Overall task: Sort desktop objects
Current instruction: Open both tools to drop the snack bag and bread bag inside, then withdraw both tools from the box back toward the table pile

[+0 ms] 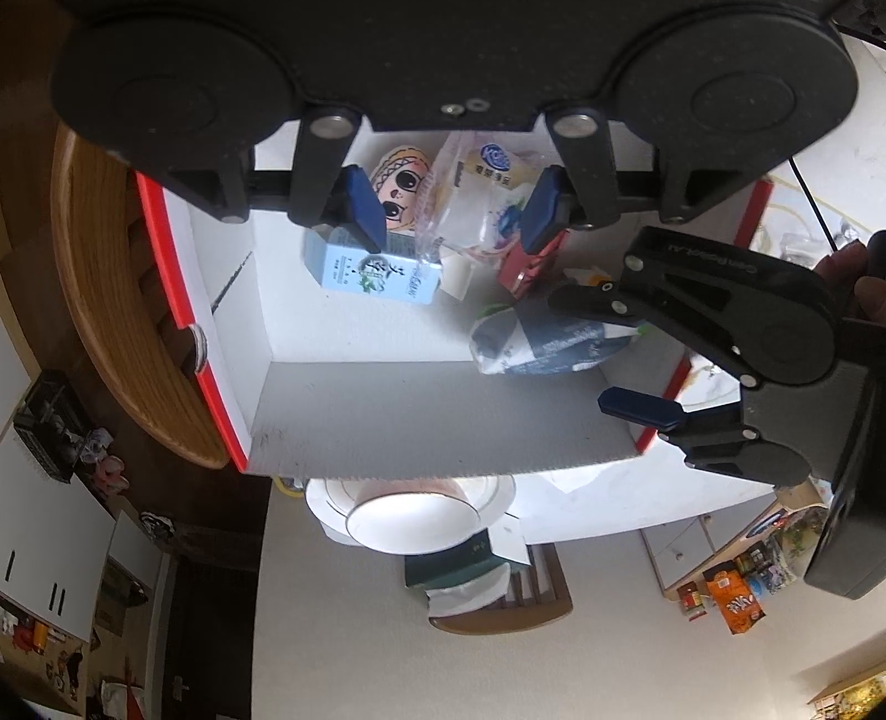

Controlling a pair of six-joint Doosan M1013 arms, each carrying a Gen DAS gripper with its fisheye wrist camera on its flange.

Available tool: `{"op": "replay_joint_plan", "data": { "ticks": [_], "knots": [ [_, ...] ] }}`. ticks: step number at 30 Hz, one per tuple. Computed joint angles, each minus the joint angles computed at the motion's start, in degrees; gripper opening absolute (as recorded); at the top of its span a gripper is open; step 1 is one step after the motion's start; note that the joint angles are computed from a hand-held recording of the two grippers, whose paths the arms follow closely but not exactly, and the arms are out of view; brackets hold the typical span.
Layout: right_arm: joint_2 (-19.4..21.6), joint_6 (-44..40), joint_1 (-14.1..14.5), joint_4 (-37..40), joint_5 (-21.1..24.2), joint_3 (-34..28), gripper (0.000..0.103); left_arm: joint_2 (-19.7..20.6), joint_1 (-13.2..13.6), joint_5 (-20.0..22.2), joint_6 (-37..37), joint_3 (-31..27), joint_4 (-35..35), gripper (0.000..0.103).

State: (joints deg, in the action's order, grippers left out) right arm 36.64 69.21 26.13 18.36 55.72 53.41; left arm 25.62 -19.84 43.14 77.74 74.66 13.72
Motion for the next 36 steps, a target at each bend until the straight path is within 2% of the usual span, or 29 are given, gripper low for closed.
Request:
{"op": "replay_joint_plan", "data": {
  "ticks": [2,14,21,26,36],
  "knots": [
    [-0.47,-0.30,0.08,0.26,-0.71,0.50,0.060,-0.90,-0.19,-1.09,-1.46,0.97,0.89,0.073],
    [-3.71,-1.56,1.51,1.87,-4.48,4.28,0.063,-6.64,-0.89,-6.60,-9.19,7.88,5.05,0.073],
    [-5.65,-0.45,3.72,1.71,-8.05,7.21,0.068,-11.36,-0.46,-10.31,-13.98,13.59,8.21,0.073],
    [-6.05,1.57,5.90,0.44,-9.34,7.63,0.070,-14.79,0.70,-12.19,-14.86,17.57,8.54,0.074],
    [-5.09,6.78,10.55,-2.66,-9.95,6.13,0.072,-20.16,4.28,-14.18,-11.20,23.91,5.39,0.076]
  ]
}}
